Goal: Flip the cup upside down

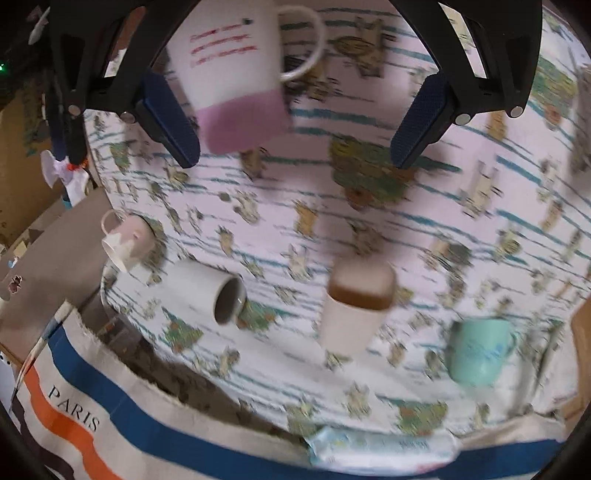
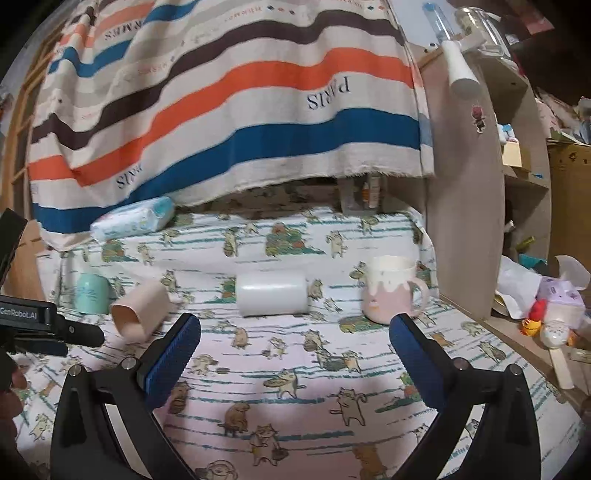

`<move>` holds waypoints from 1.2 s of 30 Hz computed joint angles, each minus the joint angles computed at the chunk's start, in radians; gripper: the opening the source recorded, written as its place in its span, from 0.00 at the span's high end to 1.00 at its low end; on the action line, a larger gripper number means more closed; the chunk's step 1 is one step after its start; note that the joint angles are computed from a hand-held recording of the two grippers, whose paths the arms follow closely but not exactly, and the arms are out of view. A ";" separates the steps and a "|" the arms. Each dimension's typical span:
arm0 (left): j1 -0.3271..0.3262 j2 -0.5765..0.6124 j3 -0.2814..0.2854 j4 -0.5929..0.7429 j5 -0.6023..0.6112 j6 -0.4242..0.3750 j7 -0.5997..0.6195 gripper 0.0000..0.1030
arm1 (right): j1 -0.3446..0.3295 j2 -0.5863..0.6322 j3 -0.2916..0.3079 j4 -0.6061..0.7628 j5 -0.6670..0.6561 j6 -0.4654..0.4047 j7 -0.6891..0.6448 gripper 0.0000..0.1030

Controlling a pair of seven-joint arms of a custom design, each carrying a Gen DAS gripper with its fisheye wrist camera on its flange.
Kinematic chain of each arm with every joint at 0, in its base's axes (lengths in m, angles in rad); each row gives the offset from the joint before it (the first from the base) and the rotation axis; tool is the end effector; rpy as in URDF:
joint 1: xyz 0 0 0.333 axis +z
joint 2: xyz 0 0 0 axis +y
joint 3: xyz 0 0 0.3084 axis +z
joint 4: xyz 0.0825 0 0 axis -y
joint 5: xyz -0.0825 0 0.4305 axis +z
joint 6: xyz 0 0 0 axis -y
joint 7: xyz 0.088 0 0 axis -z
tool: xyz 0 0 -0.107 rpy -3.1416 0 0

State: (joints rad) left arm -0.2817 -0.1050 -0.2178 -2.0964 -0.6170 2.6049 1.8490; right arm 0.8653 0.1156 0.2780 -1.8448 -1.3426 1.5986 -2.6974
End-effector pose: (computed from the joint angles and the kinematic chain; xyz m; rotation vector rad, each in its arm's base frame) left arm 0.5387 -0.2838 0.5063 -1.6709 2.3802 -1.1245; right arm 0.3557 0.5208 0.4857 -1.0166 1.8028 -1.3513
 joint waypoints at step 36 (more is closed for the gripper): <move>-0.032 0.052 -0.042 0.047 0.136 -0.047 -0.130 0.37 | 0.039 0.032 -0.007 0.040 0.018 -0.139 0.058 0.00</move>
State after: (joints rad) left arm -0.3132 -0.0531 -0.2595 -2.0491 -0.4811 2.5578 1.7189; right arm 0.9038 0.1480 0.2714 -1.8050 -1.3249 1.4592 -2.6399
